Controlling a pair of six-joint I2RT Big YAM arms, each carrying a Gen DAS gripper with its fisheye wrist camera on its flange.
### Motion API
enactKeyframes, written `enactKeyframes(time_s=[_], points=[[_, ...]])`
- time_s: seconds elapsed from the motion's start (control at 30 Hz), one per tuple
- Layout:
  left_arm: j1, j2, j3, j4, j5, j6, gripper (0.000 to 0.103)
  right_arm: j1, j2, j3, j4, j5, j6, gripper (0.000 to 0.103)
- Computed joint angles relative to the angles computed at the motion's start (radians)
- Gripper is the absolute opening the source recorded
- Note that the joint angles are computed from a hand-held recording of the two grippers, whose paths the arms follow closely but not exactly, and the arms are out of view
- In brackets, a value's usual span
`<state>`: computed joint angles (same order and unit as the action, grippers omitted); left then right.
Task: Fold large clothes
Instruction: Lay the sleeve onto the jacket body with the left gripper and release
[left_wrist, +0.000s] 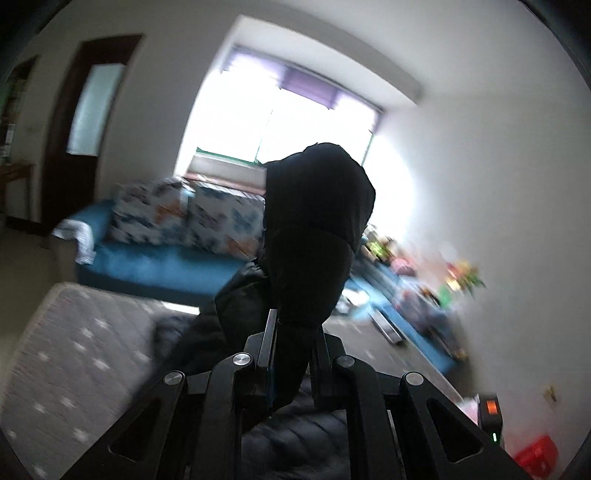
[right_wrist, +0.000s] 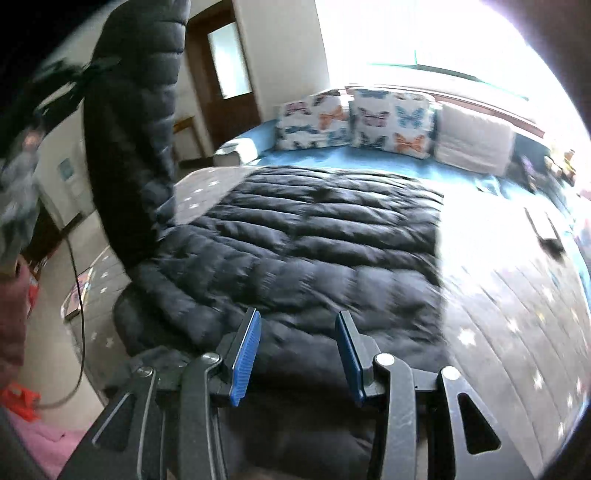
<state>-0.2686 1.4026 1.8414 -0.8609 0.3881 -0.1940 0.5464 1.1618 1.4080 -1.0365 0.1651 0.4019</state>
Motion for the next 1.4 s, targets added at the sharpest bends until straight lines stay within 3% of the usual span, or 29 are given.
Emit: enactKeyframes(time_s=[0.27, 0.43, 0.53, 0.6, 0.67, 0.7, 0.77, 0.8, 0.93, 1.1, 1.23, 1.4], points=[[-0.339, 0.074, -0.179, -0.024, -0.103, -0.032, 0.014, -0.087, -0.144, -0.169, 0.011, -0.023, 0.126, 0.046], [-0.422, 0.181, -0.22, -0.08, -0.161, -0.006, 0.015, -0.107, -0.181, -0.193, -0.004, -0.015, 0.136, 0.046], [-0.401, 0.149, -0.313, -0.001, -0.162, 0.035, 0.016, -0.116, -0.186, -0.185, -0.005, -0.012, 0.13, 0.046], [-0.41, 0.141, -0.33, 0.016, -0.171, 0.045, 0.02, -0.121, -0.179, -0.172, -0.005, -0.007, 0.122, 0.046], [-0.385, 0.128, -0.31, -0.003, -0.112, 0.052, 0.04, -0.127, -0.175, -0.164, 0.002, -0.005, 0.109, 0.046], [-0.381, 0.108, -0.326, 0.022, -0.071, 0.041, 0.046, -0.13, -0.171, -0.155, 0.007, -0.006, 0.104, 0.046], [-0.37, 0.082, -0.322, 0.038, -0.026, 0.044, 0.071, -0.131, -0.161, -0.133, 0.015, -0.003, 0.089, 0.046], [-0.375, 0.07, -0.335, 0.055, -0.016, 0.055, 0.074, -0.129, -0.155, -0.121, 0.016, 0.004, 0.082, 0.046], [-0.328, 0.041, -0.239, -0.081, 0.041, 0.123, 0.075, -0.103, -0.124, -0.066, 0.011, 0.024, 0.04, 0.046], [-0.179, 0.0, -0.153, -0.201, 0.021, 0.135, 0.075, -0.061, -0.048, 0.008, 0.009, 0.026, -0.02, 0.046], [-0.041, 0.017, -0.1, -0.261, -0.078, 0.161, 0.075, -0.033, 0.042, 0.074, 0.021, 0.001, -0.045, 0.047], [0.103, 0.08, -0.095, -0.319, -0.114, 0.213, 0.072, -0.009, 0.163, 0.166, 0.011, -0.021, -0.088, 0.051]])
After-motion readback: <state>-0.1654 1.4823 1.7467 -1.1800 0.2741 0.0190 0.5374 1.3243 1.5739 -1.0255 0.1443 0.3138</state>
